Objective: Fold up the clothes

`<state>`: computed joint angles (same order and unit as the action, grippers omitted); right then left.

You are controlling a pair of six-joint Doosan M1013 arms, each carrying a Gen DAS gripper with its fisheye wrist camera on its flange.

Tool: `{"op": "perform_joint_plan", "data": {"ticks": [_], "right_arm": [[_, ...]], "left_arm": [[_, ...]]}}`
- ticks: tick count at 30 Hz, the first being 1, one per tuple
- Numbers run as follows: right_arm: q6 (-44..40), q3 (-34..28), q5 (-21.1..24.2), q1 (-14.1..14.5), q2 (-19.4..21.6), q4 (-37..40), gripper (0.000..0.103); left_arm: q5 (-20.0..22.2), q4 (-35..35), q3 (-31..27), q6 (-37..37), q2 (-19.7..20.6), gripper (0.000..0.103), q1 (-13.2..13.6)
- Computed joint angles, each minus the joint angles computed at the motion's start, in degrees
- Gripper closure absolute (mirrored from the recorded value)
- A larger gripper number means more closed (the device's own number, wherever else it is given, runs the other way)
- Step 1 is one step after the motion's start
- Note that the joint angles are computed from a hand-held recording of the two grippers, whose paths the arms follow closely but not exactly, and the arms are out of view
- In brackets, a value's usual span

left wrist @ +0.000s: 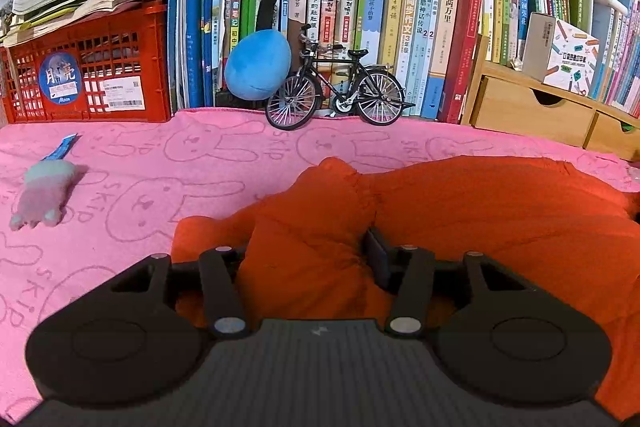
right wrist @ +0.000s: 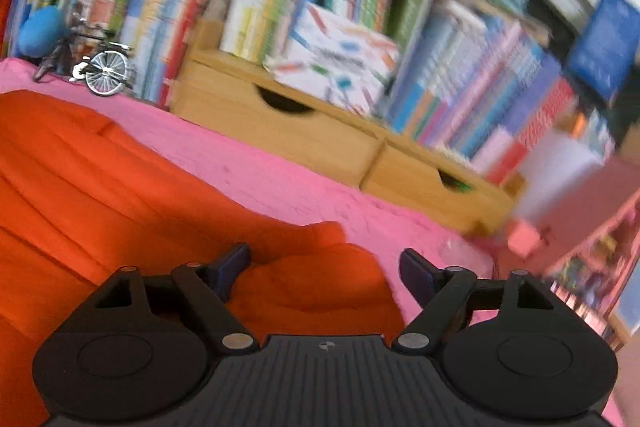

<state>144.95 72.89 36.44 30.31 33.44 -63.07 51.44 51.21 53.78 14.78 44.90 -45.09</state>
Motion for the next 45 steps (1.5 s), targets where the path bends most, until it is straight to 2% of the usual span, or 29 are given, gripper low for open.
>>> {"op": "perform_joint_plan", "data": {"ticks": [3,5,8,9,11,13,15,18,21,23,27,31,34,37,42,43,45], "right_arm": [[4.00,0.81,3.07,-0.10,0.26,-4.48,0.015],[5.00,1.29,2.44,-0.72,-0.25,-2.23,0.010],[6.53,2.09,1.10,-1.75,-1.08,1.37,0.009],[8.23,2.30,2.25,-1.27,-1.29,-0.85,0.010],[14.44,3.33,4.72,0.75,-1.73,-10.82,0.022],[19.35,4.18,7.84,2.72,-2.00,-19.87,0.026],[24.89,5.30,4.74,4.34,-3.23,-26.61,0.026],[27.86,4.93,-3.45,6.45,-4.03,-31.88,0.026],[22.31,3.32,-11.88,7.47,-3.43,-25.97,0.027],[15.19,2.01,-15.68,7.86,-2.63,-17.90,0.027],[5.71,1.57,-13.58,7.00,-1.29,-6.08,0.027],[8.50,3.25,-10.59,5.42,-1.74,-9.44,0.026],[11.87,4.82,-6.73,4.06,-2.07,-13.08,0.024],[13.91,6.78,-5.87,2.69,-3.24,-12.72,0.022],[15.86,7.16,0.48,1.88,-2.97,-13.88,0.022],[15.98,6.80,3.29,1.82,-2.65,-13.75,0.022],[15.02,6.47,5.31,0.92,-2.57,-11.74,0.022]], "left_arm": [[-0.29,-0.20,0.06,0.10,-0.04,0.049,0.05],[-0.66,-0.37,0.18,0.19,-0.12,0.049,0.11],[-0.94,-0.59,0.28,0.18,-0.18,0.049,0.18],[-0.96,-0.66,0.29,0.17,-0.20,0.049,0.19],[-0.82,-0.77,0.18,0.29,-0.16,0.049,0.18],[-0.80,-0.80,0.16,0.30,-0.16,0.049,0.18],[-0.79,-0.80,0.13,0.28,-0.16,0.049,0.18],[-0.98,-0.76,0.28,0.01,-0.23,0.049,0.21],[-1.17,-0.72,0.44,-0.26,-0.30,0.049,0.23],[-0.93,-0.69,0.32,-0.23,-0.22,0.049,0.20],[-0.44,-0.54,0.07,-0.17,-0.07,0.049,0.14],[-0.31,-0.51,-0.07,0.02,0.00,0.047,0.10],[-0.47,-0.60,0.03,0.06,-0.08,0.045,0.13],[-0.70,-0.67,0.20,0.08,-0.18,0.045,0.18],[-0.90,-0.83,0.21,0.00,-0.21,0.045,0.22],[-0.91,-0.93,0.13,0.03,-0.18,0.045,0.23],[-1.12,-1.04,0.13,0.07,-0.18,0.044,0.25]]}}
